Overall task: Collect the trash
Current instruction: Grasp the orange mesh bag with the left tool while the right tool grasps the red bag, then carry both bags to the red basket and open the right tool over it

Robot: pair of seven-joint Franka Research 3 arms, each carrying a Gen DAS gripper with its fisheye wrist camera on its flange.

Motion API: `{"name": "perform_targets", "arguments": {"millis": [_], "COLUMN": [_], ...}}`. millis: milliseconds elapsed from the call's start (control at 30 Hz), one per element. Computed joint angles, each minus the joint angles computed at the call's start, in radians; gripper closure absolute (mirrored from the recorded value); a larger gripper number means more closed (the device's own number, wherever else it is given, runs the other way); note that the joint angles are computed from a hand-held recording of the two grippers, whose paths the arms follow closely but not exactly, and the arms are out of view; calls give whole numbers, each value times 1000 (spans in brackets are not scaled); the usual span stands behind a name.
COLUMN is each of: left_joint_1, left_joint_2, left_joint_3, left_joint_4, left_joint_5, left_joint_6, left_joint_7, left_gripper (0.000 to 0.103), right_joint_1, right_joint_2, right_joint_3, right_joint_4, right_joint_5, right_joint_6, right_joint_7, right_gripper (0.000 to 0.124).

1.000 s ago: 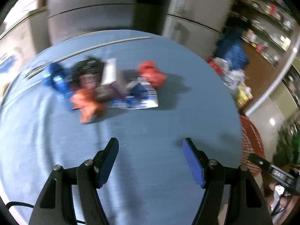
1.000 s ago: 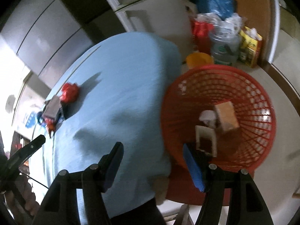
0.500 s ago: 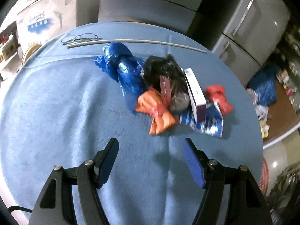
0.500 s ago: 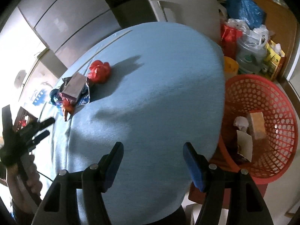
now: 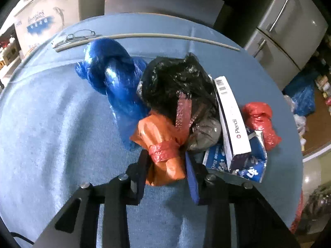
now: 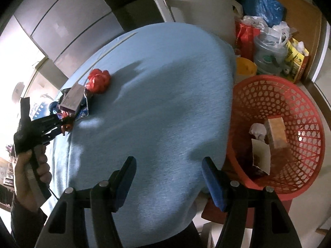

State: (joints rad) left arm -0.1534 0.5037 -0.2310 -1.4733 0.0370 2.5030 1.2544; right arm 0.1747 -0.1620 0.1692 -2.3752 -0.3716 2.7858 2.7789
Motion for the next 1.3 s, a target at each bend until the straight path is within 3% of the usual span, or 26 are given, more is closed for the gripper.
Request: {"name": "perform_targets", "arguments": {"millis": [333,633,733,1000,1100,1300], "left_joint_1": [64,65,59,58,51,53], "left_joint_2": [-210,-307,-302,-299,-299,-301], "left_joint_3": [5,27,31,30,35,33], "left_joint_4": [-314,-451,-448,-450,-452,-455], "left_joint_5": [-32,-25,-13,-5,20,23], "left_joint_6": [99,142,149,157,160,163], "left_joint_7": [79,97,94,105,96,105], "left_gripper": [69,69,69,69,68,68], "right_joint_1": [44,134,137,170,153,219], "right_joint_2": [112,338,447,731,817,714], "right_joint_3": [-31,-128,-133,-183,-172,-253], "right_joint_4": [126,435,583,1007,1129,959], "right_joint_5": [23,26,116,276,367,349], "right_joint_6": [10,83,68,-132,-242,-136], "right_joint_7": [-88,-186,-274,-427,-492,-454], "right_gripper": [55,55,55,55,76,80]}}
